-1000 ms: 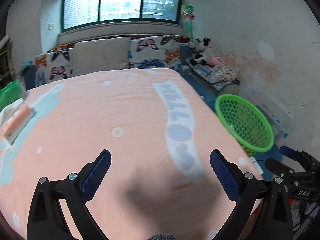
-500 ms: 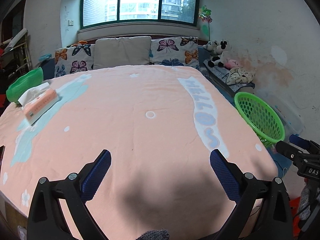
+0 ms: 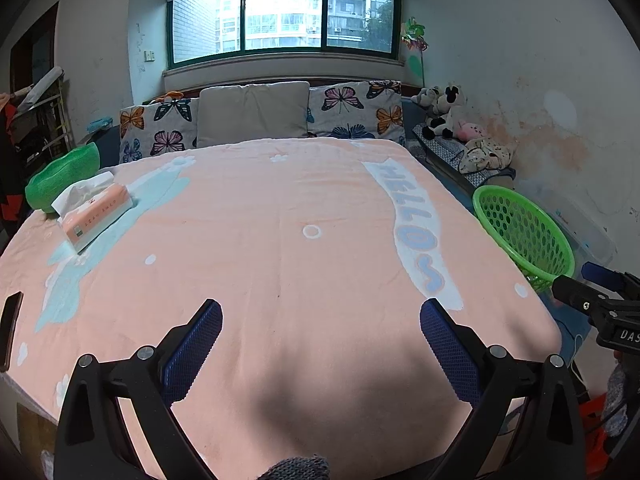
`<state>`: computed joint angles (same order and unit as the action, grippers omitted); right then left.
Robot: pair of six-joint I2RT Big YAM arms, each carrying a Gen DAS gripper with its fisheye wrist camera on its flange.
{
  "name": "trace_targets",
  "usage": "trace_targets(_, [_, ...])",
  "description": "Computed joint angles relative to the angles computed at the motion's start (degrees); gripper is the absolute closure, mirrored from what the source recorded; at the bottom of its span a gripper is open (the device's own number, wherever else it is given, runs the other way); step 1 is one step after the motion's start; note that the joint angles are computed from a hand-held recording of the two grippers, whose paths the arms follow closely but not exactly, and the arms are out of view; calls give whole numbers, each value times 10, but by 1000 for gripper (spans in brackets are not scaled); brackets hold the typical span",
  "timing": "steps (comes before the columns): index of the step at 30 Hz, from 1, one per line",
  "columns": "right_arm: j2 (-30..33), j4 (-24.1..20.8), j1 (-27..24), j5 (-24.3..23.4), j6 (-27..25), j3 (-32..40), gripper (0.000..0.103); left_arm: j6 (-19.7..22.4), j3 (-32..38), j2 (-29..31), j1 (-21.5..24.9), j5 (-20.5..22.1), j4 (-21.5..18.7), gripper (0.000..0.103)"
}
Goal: Collect trash
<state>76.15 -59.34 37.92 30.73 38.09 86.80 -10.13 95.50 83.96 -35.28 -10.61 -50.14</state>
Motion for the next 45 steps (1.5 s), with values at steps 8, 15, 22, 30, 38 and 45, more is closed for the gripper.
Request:
trace_targets(8, [6, 3, 1, -7, -4, 3, 5, -10, -6, -4, 3, -8, 0, 7])
trace_targets(15, [13, 4, 1, -15, -11, 9, 5, -15, -8, -6, 6, -12, -5, 7])
trace_targets(22, [16, 5, 1, -22, -17, 11, 5, -17, -11, -8, 11, -11, -4, 7])
trace_targets(30, [18, 6, 0, -26, -17, 11, 5, -18, -10, -7, 14, -9, -8, 7])
trace_targets(38, [20, 7, -1, -28, -17, 11, 5, -15, -10, -6, 14, -6, -9, 7])
trace_targets(45, [20, 7, -1, -29, -17, 11, 5, -20, -15, -7, 15, -8, -8, 7])
